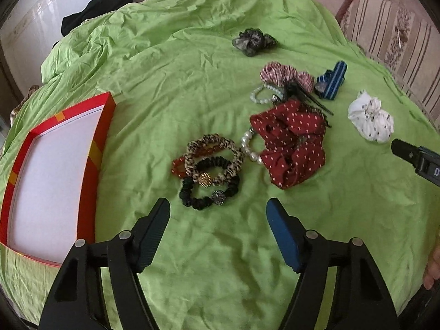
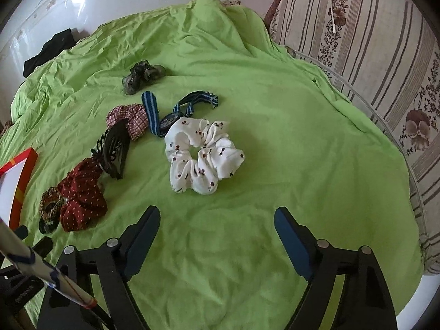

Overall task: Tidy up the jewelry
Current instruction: 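Grasp the red polka-dot scrunchie with left tool while right tool grasps white polka-dot scrunchie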

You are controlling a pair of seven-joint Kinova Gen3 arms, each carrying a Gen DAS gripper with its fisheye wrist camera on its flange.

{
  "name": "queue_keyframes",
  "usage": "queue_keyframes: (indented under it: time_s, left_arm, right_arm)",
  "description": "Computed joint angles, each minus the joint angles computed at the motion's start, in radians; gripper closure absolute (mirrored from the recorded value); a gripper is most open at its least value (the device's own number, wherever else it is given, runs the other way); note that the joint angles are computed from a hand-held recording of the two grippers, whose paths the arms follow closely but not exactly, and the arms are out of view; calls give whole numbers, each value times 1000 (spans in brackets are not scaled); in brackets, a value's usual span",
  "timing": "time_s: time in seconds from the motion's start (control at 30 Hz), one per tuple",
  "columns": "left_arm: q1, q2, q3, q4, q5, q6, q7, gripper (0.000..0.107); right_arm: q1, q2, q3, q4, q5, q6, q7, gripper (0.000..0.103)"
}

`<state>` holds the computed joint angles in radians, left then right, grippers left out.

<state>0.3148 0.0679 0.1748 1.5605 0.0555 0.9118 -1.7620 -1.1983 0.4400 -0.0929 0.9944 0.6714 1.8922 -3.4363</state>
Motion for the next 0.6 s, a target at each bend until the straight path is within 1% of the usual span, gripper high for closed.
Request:
queue_keyframes:
  time_s: [0.2, 0.37, 0.5, 0.53, 0.6]
  left_arm:
    - [-41, 10, -12, -28, 109, 13, -87, 36]
    - [-73, 43, -7, -71, 237, 48, -183, 36]
    - [-63, 92, 8, -120, 265, 62, -216, 36]
    - [-52, 114, 11, -145, 254, 72, -204, 36]
    - [-55, 161, 19, -194, 279, 109, -207, 36]
  right_arm:
    - [12, -44, -13, 77, 12, -46, -52, 16]
    - [38, -69, -28, 125, 30, -77, -76, 16]
    - [76, -102, -42, 192, 30, -138, -105, 16]
    - [87, -107, -47, 203, 28, -152, -109, 16]
    - [115, -122, -54, 238, 16, -192, -122, 16]
